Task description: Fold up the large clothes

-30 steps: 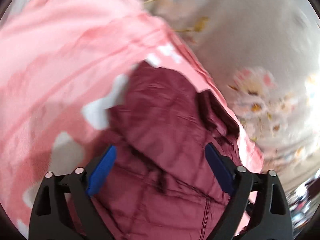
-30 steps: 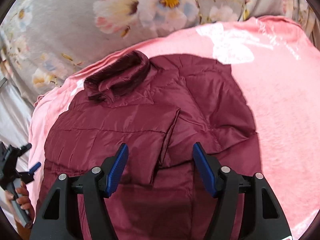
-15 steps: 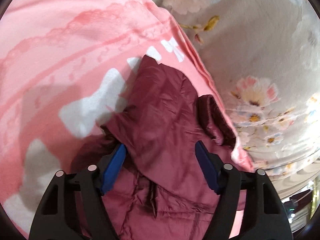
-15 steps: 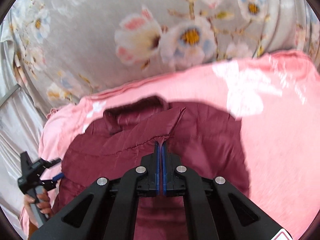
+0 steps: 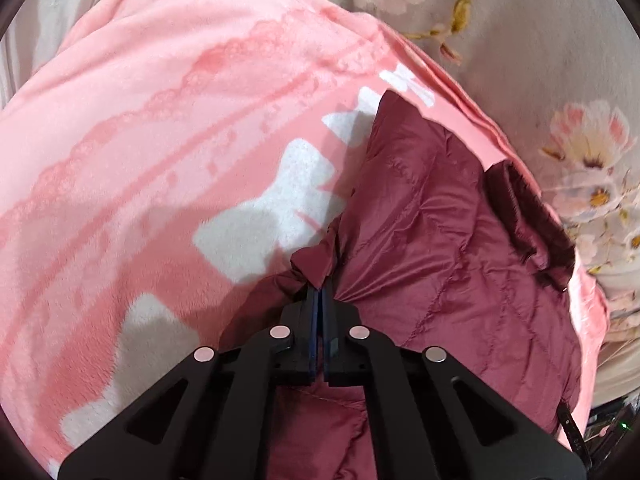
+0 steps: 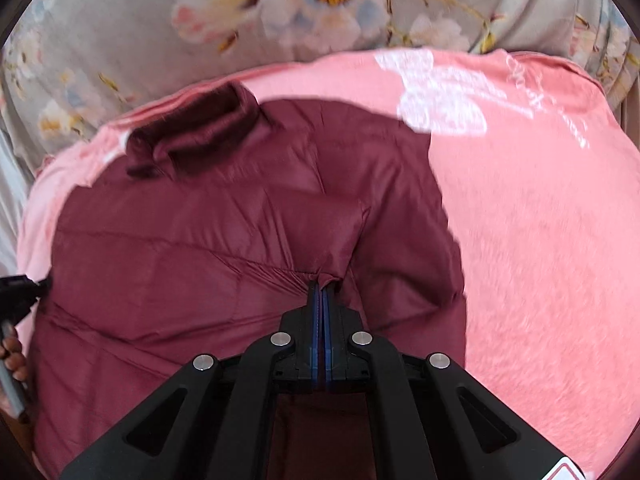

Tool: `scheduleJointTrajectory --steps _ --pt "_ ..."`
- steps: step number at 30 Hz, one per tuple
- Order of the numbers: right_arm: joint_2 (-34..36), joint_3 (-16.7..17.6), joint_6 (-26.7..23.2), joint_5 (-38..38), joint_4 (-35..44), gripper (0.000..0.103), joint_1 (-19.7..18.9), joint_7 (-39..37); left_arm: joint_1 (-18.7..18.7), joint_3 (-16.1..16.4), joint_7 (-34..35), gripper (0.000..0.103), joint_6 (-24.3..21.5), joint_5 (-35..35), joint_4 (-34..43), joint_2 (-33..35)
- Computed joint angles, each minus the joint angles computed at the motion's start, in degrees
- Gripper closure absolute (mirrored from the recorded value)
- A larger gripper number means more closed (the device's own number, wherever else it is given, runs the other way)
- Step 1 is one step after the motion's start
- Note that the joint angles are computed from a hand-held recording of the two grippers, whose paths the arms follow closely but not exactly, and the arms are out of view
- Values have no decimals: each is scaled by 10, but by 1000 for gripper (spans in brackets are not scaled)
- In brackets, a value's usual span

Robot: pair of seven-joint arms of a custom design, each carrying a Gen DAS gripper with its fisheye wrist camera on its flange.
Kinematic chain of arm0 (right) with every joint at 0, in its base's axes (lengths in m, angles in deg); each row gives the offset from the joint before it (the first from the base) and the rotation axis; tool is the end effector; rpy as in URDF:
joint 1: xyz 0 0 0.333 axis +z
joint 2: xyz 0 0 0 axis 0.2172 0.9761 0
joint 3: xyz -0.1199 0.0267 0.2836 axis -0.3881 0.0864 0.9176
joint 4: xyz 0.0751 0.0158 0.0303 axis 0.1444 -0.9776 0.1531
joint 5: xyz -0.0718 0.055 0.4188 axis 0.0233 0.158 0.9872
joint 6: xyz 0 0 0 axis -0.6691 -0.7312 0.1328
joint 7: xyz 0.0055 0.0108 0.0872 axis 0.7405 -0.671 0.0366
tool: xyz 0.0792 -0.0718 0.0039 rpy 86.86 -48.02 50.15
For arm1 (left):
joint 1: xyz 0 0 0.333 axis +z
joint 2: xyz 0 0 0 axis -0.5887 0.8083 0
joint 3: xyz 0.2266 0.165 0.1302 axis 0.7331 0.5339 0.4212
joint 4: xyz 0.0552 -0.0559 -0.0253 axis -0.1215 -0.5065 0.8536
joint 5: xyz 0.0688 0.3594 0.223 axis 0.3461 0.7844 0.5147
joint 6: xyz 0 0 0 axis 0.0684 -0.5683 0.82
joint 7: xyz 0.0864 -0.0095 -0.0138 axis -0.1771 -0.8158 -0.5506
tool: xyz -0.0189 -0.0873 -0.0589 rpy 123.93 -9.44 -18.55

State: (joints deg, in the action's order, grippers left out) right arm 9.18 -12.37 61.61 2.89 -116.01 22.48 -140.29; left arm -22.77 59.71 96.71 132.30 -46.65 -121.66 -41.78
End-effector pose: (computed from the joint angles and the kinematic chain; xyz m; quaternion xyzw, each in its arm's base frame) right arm 0.4743 0.1900 0.3980 -0.4105 0.8473 -0.2471 0.2292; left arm 0.7305 0.0536 0.4041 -0.6630 0.6715 -0.3276 0.0471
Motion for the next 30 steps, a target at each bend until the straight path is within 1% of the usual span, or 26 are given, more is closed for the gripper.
scheduleJointTrajectory --steps 2,4,6,7,9,10,12,13,14,15,16,17,18,19,20,21,22,23,25,26,28,30 --pt "8 5 -14 -6 5 103 2 2 -3 2 3 103 7 9 -3 2" --pt "17 3 -29 -4 13 102 7 -8 -7 1 13 103 29 16 -14 -1" --pt "19 -6 -24 4 14 102 11 -27 -12 0 22 103 54 24 -30 -9" --pt "16 -10 -16 9 11 100 12 -30 -14 0 26 103 65 28 -37 -12" --pt "-2 -9 -16 16 0 90 10 -17 -19 0 34 103 86 41 -49 -18" --pt "-18 1 -38 15 -4 83 9 5 -20 1 36 102 89 47 -52 -20" --pt "-45 22 -75 3 -4 82 11 31 -18 4 38 99 89 55 -66 -39" --pt "-49 28 -86 -1 1 82 13 32 -17 5 37 97 91 55 -77 -52" --pt "-52 36 -102 -6 10 82 17 29 -8 -3 63 92 108 29 -102 -79" --pt "-50 39 -106 -10 19 83 20 24 4 -15 109 89 126 -17 -125 -105" --pt "-44 40 -101 -17 30 83 23 18 13 -25 165 84 134 -73 -146 -133" --pt "-33 41 -95 -23 43 83 26 15 18 -31 212 81 115 -123 -155 -156" --pt "-21 40 -86 -29 55 83 28 14 18 -30 243 80 79 -155 -156 -172" --pt "0 35 -64 -34 73 85 29 13 13 -26 251 80 49 -164 -153 -179" --pt "18 31 -56 -36 89 87 31 12 6 -23 256 80 10 -171 -147 -183" --pt "34 27 -51 -37 103 87 35 11 -6 -22 253 80 -9 -169 -143 -183" --pt "54 23 -47 -37 119 87 40 6 -18 -20 254 80 -4 -168 -146 -184" --pt "73 18 -47 -37 135 88 47 0 -35 -22 265 80 18 -165 -155 -183" --pt "103 8 -56 -31 160 88 62 -16 -68 -19 254 81 54 -127 -163 -168" --pt "117 3 -61 -28 171 88 69 -24 -79 -13 246 81 53 -115 -161 -160" --pt "140 -10 -69 -18 186 89 83 -40 -100 -5 222 81 67 -84 -161 -141" --pt "154 -21 -73 -7 192 91 95 -51 -107 -2 215 81 81 -72 -168 -134"
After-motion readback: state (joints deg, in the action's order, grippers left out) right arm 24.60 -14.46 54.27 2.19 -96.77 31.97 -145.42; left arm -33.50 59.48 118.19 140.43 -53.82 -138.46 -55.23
